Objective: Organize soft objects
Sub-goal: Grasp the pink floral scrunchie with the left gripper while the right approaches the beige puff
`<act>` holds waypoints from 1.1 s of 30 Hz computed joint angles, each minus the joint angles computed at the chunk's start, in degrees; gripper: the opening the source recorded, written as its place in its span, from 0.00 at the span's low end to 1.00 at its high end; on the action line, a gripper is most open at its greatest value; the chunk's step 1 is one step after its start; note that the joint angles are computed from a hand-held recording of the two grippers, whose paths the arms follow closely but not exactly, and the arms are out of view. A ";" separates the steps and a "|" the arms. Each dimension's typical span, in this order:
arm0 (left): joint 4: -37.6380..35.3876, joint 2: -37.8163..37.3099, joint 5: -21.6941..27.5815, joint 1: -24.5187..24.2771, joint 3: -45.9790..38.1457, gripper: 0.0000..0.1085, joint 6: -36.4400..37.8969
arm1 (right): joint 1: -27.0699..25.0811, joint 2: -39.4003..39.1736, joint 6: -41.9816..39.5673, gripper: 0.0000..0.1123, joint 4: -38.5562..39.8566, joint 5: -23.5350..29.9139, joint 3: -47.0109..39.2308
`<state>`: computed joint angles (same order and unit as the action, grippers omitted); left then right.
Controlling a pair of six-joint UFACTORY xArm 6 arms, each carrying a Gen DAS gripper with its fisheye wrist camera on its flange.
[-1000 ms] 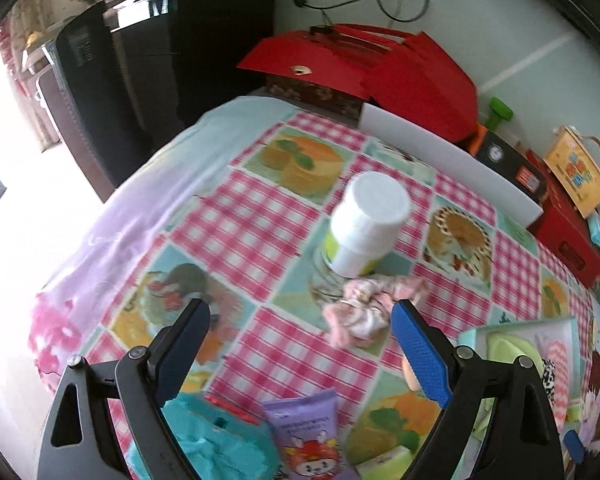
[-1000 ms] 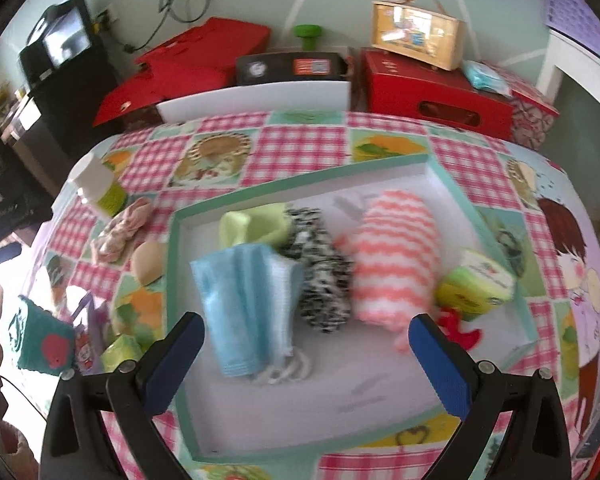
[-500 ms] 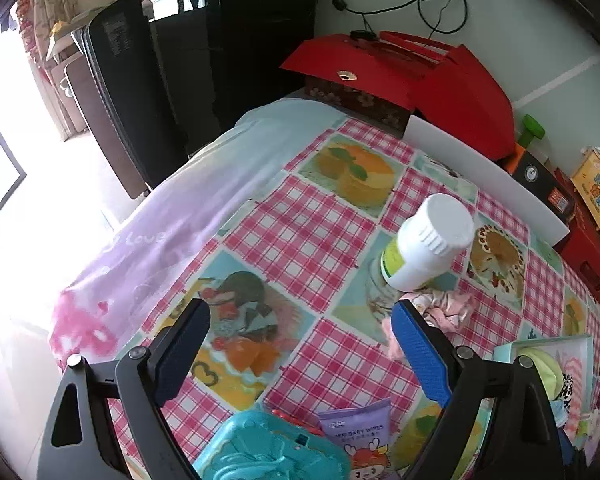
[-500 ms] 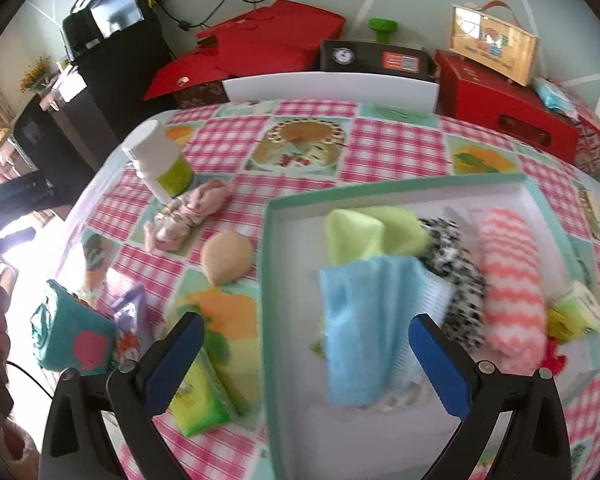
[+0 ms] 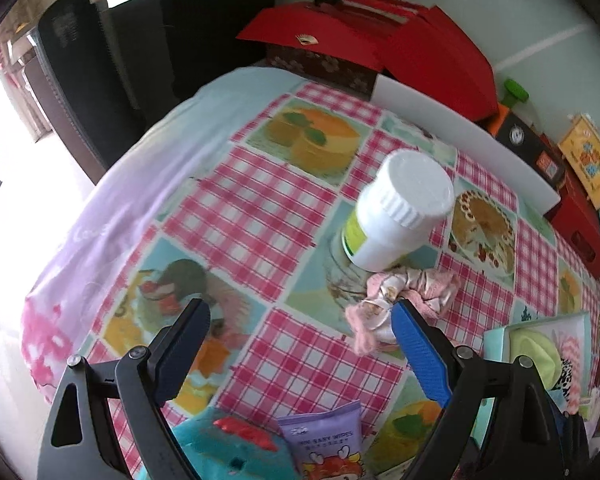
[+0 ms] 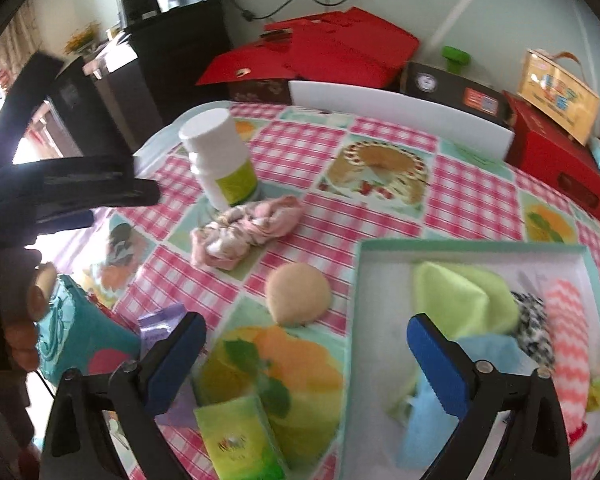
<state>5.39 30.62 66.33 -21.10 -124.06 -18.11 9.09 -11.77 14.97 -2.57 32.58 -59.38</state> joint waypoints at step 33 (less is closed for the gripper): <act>-4.40 8.25 2.57 -0.82 -9.14 0.85 2.65 | 0.14 10.62 -12.77 0.61 12.00 1.71 -8.05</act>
